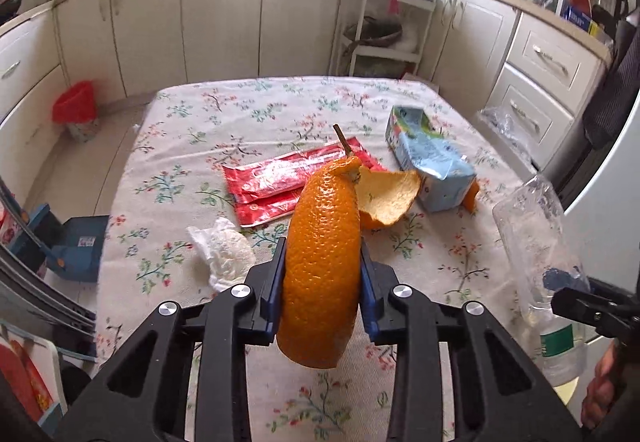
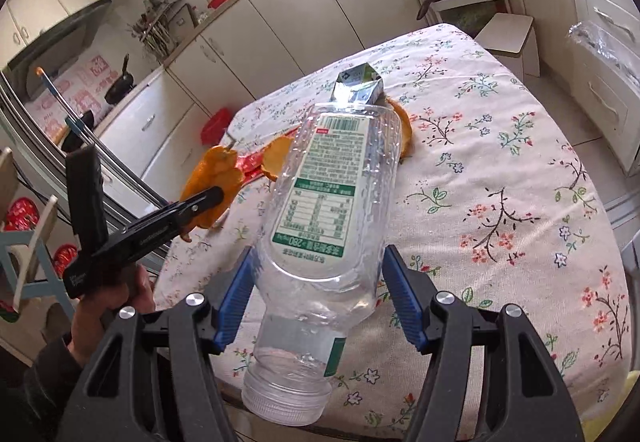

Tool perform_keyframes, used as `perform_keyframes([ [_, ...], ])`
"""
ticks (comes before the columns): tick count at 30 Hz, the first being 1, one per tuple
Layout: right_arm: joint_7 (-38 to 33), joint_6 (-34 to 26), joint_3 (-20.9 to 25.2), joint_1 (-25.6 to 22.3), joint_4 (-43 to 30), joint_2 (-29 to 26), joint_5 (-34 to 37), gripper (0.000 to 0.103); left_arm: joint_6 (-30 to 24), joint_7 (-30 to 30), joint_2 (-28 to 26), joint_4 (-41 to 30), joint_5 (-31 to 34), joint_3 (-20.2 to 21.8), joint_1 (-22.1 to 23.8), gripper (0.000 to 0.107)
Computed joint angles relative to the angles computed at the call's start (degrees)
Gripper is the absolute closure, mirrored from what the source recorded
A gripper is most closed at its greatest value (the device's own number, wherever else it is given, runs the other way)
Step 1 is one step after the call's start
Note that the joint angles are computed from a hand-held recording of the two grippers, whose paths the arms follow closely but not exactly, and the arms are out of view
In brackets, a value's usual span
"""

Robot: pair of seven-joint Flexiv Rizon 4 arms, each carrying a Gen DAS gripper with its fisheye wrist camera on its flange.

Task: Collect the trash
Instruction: 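Carry the bottle with the right tool while the left tool carries the orange to the bin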

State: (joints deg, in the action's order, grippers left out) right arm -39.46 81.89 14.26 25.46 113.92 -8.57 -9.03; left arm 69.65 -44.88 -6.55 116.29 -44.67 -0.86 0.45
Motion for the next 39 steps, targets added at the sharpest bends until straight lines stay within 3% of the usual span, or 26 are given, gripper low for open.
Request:
perform_keyframes([
  [5,-0.03,1.16,0.52,-0.34,1.57,1.6,1.14,0.041,-1.39,-0.57,2.65,0.94,-1.33,1.18,0.18,0.077],
  [14,2.64,4.14,0.27,-1.06,6.61,7.54,-1.01,0.041,-8.75,9.86,11.73,4.93,-21.36,3.41,-3.72,0.077],
  [22,9.21,3.48,2.13,-5.69,15.79,18.25,-6.12,0.041,-11.31,8.89,18.93,8.81,-20.33,4.21,-8.82,0.077],
  [30,14.15,-4.33,3.63,-9.0,24.91,31.65,-3.93,0.041,-19.45,11.11,22.14,10.54,-23.3,3.03,-16.67,0.077],
  [39,16.85,-21.34,4.23,-8.67,32.26,47.54,2.14,0.041,-26.6,11.46,21.41,10.03,-21.32,-0.22,-21.02,0.077],
])
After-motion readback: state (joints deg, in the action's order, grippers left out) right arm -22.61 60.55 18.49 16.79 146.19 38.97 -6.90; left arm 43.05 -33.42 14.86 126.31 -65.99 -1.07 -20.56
